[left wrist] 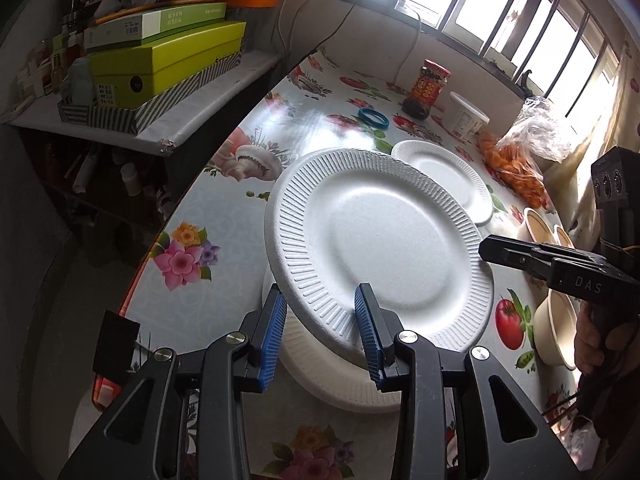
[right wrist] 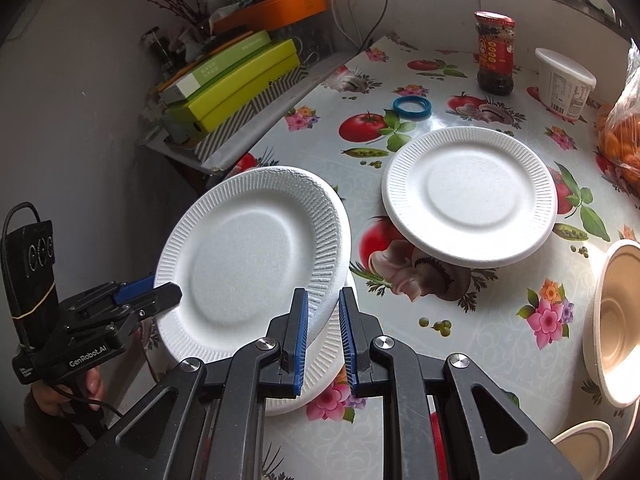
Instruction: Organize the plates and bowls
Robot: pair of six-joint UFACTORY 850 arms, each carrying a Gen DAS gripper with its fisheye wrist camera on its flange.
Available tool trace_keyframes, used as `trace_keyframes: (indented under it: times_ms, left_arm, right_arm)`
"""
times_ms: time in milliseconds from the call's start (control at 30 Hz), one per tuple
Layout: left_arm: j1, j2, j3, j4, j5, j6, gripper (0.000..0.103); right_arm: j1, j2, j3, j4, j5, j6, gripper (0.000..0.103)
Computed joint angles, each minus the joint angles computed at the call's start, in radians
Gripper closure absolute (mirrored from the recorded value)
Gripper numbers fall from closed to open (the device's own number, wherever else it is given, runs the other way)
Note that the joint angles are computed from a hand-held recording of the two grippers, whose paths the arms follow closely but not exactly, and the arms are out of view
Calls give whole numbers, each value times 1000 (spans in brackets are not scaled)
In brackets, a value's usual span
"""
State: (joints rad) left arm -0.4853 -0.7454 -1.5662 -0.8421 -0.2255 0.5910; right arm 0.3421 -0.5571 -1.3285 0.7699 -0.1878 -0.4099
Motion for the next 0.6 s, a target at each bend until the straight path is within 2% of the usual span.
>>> trace_keyframes:
  times_ms: [300, 500, 600]
  left_arm:
    - [-5, -2, 22, 65, 4, -55, 66]
    - [-18, -9, 16, 242, 8, -214, 66]
    - [-28, -19, -1, 417, -5, -374, 66]
  right_arm:
    - [10, -8, 20, 0, 4, 10, 87]
    - [14, -14, 26, -68, 2, 74, 87]
    - [20, -13, 29, -138, 10, 135, 87]
